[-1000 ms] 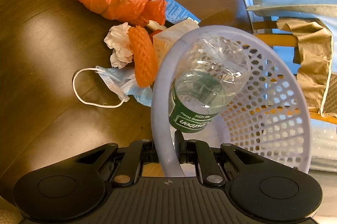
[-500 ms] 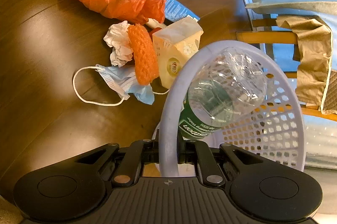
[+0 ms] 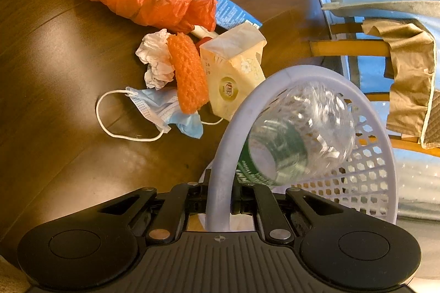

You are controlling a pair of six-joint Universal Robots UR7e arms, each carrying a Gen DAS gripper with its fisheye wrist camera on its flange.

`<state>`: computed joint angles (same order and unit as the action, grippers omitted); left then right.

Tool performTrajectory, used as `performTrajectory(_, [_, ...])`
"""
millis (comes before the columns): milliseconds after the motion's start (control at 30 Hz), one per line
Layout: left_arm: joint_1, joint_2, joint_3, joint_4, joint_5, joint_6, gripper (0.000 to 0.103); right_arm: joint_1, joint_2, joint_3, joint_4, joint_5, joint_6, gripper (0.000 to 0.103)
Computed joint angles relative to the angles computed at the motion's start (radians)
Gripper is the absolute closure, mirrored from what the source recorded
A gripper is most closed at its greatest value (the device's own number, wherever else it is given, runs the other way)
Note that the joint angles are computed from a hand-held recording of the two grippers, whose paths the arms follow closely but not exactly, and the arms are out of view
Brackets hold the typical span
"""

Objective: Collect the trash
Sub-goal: 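Lower the left tool onto the red plastic bag and grasp it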

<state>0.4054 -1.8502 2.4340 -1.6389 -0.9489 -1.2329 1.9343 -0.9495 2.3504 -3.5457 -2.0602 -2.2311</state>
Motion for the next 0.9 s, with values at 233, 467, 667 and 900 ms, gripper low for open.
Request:
performTrajectory(233, [0.024,0.035,0.022,-0.075,0.007,0.029,0.028,0.002,-0.001,-0.001,0.006,-0.002,0.003,0.098])
performTrajectory(467, [0.035,0.07,0.044,-0.146,0.018,0.069,0.029,0.003,-0.003,-0.002,0.012,-0.005,0.006,0.098])
performTrajectory(667, [0.053,0.094,0.057,-0.187,0.029,0.083,0.03,0.005,-0.002,-0.004,0.015,-0.007,0.008,0.098])
performTrajectory(900, [0.069,0.104,0.075,-0.227,0.032,0.087,0.033,0.008,-0.001,-0.006,0.02,-0.011,0.022,0.098])
